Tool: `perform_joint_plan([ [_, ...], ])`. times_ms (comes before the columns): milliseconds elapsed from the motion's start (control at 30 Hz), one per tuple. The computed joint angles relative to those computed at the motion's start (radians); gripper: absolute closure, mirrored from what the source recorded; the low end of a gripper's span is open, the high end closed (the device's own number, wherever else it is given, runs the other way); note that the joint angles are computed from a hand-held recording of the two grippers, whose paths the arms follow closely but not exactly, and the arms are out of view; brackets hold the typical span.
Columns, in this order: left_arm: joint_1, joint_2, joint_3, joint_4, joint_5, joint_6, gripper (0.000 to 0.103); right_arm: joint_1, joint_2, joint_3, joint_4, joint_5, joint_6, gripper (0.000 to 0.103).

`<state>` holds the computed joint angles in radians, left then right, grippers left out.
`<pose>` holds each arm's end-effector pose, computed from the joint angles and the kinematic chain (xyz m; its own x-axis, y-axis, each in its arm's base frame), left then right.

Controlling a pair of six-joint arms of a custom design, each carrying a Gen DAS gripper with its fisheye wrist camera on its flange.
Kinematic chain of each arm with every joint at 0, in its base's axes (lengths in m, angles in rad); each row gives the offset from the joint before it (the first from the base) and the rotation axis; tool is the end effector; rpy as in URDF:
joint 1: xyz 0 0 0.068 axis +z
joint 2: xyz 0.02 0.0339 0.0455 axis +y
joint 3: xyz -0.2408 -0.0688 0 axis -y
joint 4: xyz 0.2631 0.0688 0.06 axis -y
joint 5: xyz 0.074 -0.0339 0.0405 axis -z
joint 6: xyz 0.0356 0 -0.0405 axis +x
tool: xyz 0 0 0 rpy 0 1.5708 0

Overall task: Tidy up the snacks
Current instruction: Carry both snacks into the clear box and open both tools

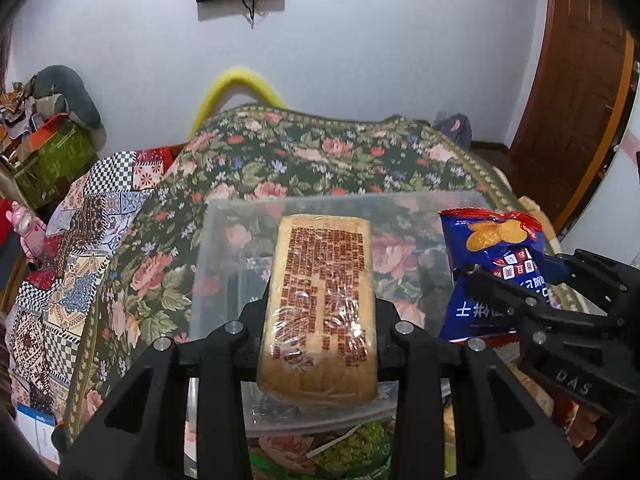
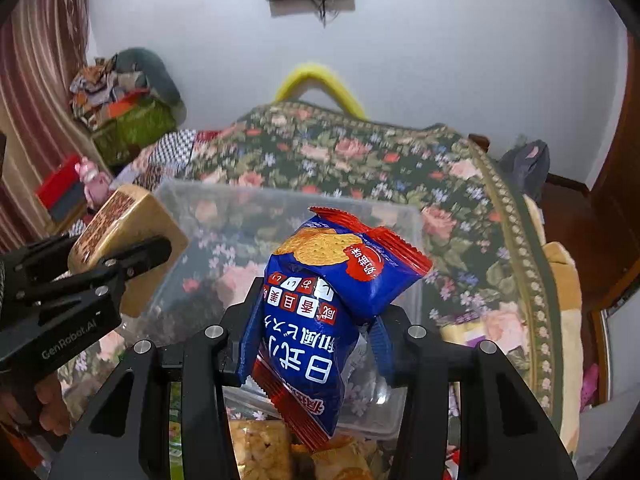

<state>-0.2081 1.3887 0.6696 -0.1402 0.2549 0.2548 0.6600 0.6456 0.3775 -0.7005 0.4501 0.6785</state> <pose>0.2767 -0.0676 0.1400 -0.6261 0.3815 -0.6800 0.5361 0.8439 -0.0202 0.1338 0.0842 0.1591 -0.7311 0.1479 -0.6660 0.1304 0.9885 0.0764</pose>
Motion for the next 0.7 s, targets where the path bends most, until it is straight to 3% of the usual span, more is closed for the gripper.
perform_joint_plan([
  [200,-0.009,0.059,0.019,-0.012,-0.006,0.002,0.068,0.013,0.053,0.008,0.007,-0.025,-0.002,0.059],
  [433,0.008,-0.028,-0.016,-0.033,0.019,0.017,0.067,0.027,0.029,0.022,-0.030,-0.008,0.010,0.056],
  [700,0.096,-0.220,-0.049,-0.177,0.122,0.076,0.063,0.196,-0.098,0.080,-0.242,0.134,0.138,0.056],
])
